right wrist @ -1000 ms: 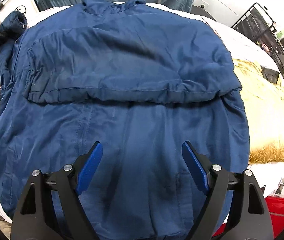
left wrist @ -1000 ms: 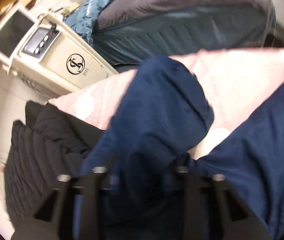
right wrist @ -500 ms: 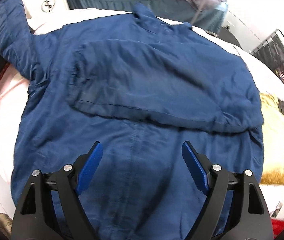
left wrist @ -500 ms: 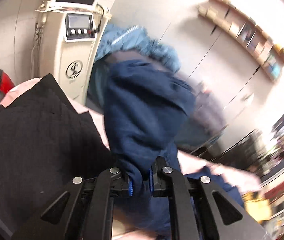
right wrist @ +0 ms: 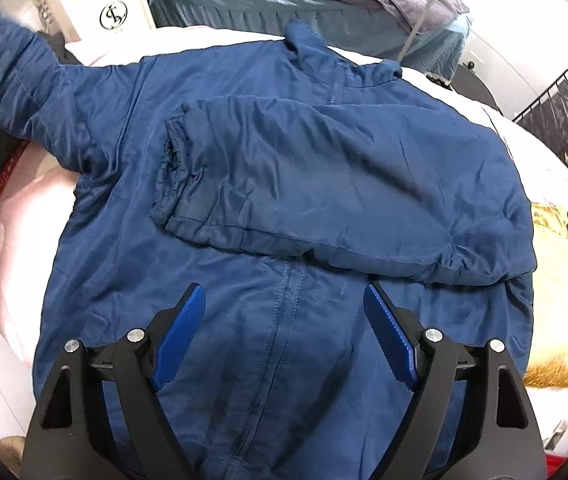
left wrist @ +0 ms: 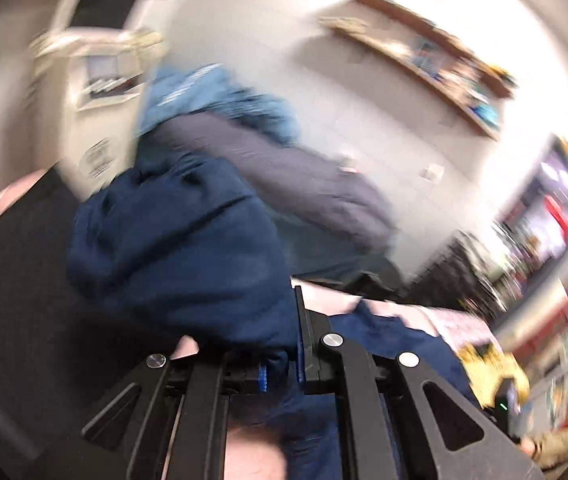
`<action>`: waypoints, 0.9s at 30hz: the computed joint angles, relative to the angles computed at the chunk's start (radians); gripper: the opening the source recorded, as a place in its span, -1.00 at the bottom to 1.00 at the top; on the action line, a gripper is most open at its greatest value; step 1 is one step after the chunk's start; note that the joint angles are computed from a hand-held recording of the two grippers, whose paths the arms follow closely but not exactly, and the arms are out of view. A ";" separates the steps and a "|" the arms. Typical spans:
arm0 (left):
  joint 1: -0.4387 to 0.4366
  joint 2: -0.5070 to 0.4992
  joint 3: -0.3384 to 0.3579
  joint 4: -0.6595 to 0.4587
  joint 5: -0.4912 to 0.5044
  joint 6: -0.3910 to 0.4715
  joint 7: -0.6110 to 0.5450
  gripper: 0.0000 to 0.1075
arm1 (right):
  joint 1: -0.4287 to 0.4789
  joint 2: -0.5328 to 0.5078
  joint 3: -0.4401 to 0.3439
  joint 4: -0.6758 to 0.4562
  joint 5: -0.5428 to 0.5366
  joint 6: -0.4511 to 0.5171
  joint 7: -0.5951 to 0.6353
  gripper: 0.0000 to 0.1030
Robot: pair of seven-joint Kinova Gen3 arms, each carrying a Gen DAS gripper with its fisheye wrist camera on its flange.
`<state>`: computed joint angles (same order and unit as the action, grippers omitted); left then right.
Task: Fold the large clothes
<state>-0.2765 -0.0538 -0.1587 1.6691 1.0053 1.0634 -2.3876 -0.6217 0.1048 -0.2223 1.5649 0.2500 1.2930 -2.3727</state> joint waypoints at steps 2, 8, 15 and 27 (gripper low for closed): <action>0.093 0.003 -0.024 -0.040 0.050 0.044 -0.068 -0.84 | 0.011 -0.021 0.005 0.022 0.002 -0.020 0.004 0.57; 0.371 0.144 0.044 -0.295 0.018 0.184 -0.171 -0.83 | 0.076 -0.093 0.019 0.105 -0.023 -0.073 -0.003 0.57; 0.680 0.454 0.071 -0.598 -0.251 0.193 0.071 -0.72 | 0.176 -0.176 0.030 0.211 -0.070 -0.075 -0.024 0.57; 0.991 0.621 -0.153 -0.676 -0.617 0.040 0.509 0.77 | 0.305 -0.216 0.072 0.272 -0.152 -0.124 0.072 0.57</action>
<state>0.7147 0.5667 -0.3116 0.9934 0.3888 1.1035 -1.8786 -0.3164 -0.1110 -0.1500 1.8371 0.0984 1.1690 -2.3002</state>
